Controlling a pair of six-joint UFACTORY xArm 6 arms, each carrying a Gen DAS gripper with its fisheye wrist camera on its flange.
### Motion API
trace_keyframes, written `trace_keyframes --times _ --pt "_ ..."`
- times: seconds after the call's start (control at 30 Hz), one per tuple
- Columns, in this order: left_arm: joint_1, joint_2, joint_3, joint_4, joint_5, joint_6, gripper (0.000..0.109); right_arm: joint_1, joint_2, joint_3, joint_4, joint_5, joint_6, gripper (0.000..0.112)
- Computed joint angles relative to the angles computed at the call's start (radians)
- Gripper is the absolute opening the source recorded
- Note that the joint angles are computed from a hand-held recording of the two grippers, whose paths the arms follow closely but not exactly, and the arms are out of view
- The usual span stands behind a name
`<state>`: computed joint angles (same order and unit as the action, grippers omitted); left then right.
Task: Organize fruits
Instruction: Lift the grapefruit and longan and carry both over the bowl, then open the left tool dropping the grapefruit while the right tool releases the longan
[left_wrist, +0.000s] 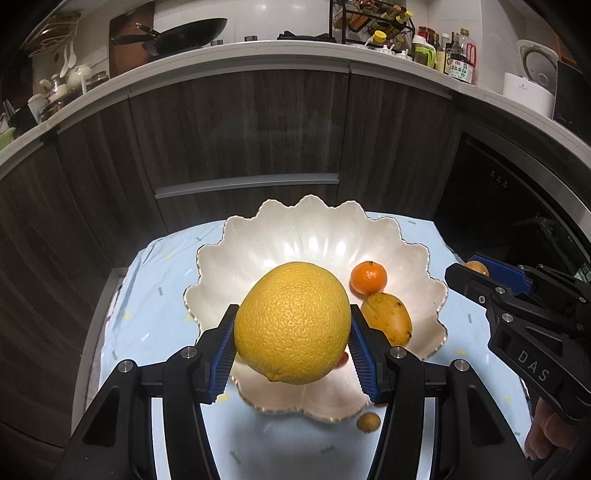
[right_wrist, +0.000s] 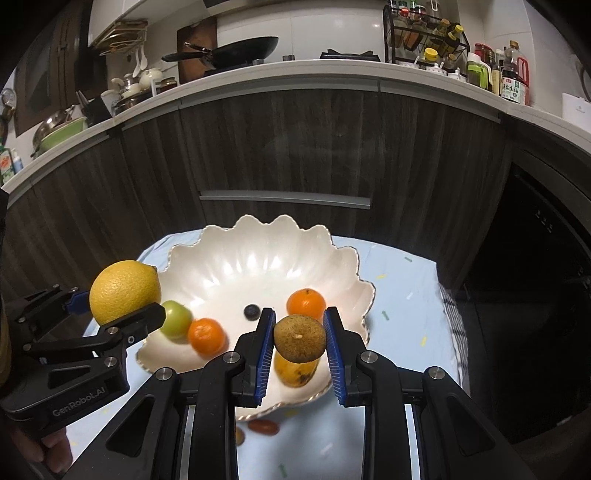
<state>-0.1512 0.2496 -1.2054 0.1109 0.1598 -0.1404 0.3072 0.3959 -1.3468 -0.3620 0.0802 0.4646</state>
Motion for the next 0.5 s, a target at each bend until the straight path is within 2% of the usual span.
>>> trace_keyframes --times 0.23,0.5 --pt "0.003 0.093 -0.11 -0.005 0.022 0.008 0.055 -0.002 0.092 -0.12 0.162 0.035 -0.171 0.028" --pt "0.015 0.179 -0.215 -0.013 0.048 0.01 0.055 -0.001 0.196 -0.254 0.267 0.073 -0.287 0.028"
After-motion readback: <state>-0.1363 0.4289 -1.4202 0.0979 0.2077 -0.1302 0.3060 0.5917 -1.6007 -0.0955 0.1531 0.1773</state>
